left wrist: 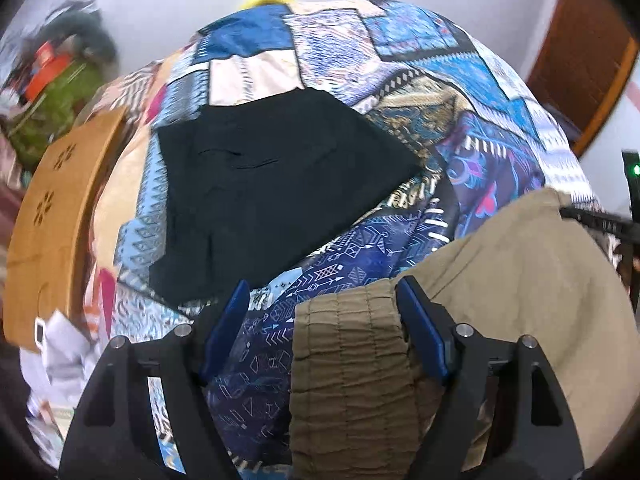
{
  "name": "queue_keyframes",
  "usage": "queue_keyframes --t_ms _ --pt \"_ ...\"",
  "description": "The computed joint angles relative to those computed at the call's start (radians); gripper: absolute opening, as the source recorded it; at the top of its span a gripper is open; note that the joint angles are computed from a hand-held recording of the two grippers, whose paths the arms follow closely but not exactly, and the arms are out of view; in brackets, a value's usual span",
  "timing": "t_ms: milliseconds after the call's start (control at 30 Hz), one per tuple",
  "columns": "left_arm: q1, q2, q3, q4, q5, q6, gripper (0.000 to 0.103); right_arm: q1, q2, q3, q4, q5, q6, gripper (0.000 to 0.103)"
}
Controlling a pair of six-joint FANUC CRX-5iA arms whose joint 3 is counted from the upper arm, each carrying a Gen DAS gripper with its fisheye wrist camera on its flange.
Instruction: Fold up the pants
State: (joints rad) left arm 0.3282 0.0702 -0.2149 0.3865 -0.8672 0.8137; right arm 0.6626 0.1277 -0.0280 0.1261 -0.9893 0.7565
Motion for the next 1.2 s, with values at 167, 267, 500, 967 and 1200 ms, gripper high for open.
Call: queue_keyframes --t_ms 167,267,500,967,1200 --pt "-0.015 -0.039 0.017 -0.082 0.02 0.062 0.078 0.02 -0.004 0.015 0.079 -0.109 -0.033 0.041" --pt "-0.001 -0.058 0.033 -0.072 -0.021 0.051 0.077 0.055 -0.059 -0.006 0.138 -0.123 -0.074 0.041" --pt "0.074 -0.108 0.012 0.13 -0.121 -0.043 0.081 0.155 -0.15 0.01 0.181 -0.022 -0.097 0.048" --pt "0.027 -0.072 0.022 0.111 -0.208 -0.045 0.083 0.2 0.082 0.311 -0.096 -0.148 0.182 0.071" --pt "-0.016 -0.085 -0.03 0.017 -0.183 -0.063 0.086 0.211 0.042 0.243 -0.134 -0.167 0.201 0.075"
